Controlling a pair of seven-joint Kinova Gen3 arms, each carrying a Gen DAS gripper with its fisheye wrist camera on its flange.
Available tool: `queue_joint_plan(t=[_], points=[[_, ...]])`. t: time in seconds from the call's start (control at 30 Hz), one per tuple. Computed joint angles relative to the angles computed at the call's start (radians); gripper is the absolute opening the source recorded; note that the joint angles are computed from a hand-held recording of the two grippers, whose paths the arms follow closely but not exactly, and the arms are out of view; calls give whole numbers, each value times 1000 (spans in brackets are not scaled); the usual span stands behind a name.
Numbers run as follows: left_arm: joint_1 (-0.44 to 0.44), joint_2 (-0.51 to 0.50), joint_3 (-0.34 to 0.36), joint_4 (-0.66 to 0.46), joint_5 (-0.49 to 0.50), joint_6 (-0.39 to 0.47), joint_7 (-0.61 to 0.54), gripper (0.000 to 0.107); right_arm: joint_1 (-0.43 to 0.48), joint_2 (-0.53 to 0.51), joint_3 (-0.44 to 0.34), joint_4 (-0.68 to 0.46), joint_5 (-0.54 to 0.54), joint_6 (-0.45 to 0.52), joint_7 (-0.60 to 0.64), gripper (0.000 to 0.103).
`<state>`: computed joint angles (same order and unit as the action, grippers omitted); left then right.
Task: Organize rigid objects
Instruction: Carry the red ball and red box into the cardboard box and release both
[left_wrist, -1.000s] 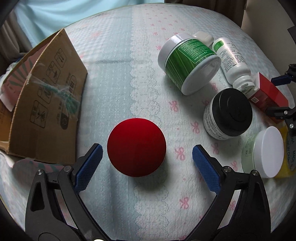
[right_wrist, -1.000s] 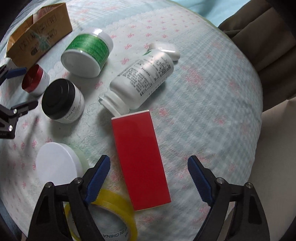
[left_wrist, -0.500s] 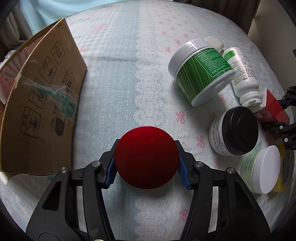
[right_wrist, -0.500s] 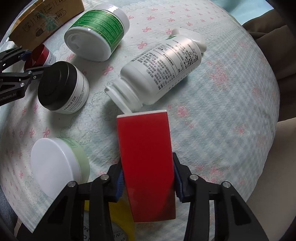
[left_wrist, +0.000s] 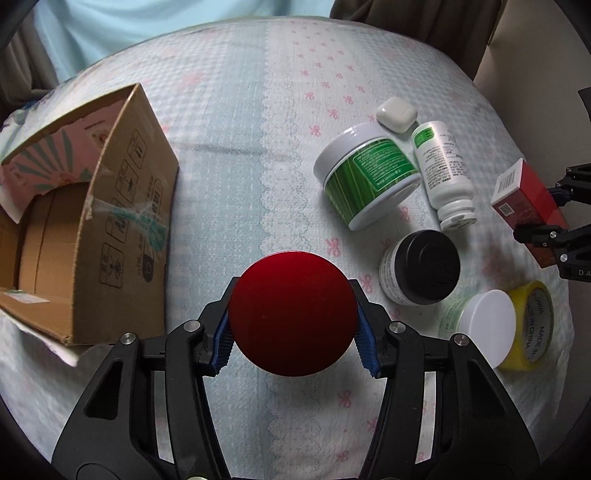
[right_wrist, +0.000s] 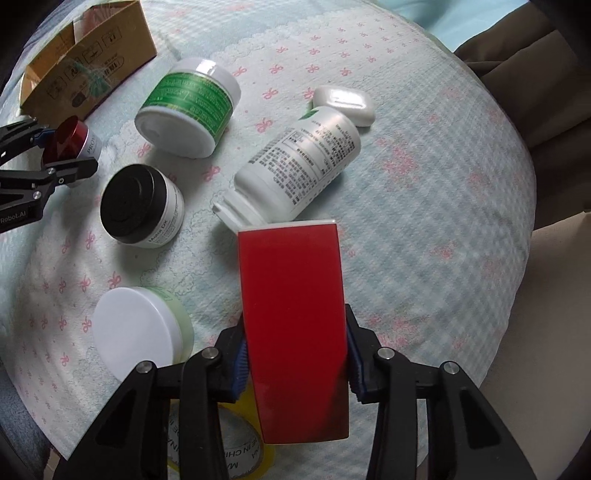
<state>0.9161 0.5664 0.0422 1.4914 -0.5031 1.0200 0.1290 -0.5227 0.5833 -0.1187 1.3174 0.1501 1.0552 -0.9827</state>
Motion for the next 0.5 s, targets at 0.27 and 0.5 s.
queue_joint_plan(t=[0.27,0.5], points=[[25,-139,32,-52,-65,172,-65,51,-39,-113,17,-119,-33,147,-202,39],[18,-328,105,-37,-137,334,-56,51,-92,-198,-19,-243,-90,276,-408,39]])
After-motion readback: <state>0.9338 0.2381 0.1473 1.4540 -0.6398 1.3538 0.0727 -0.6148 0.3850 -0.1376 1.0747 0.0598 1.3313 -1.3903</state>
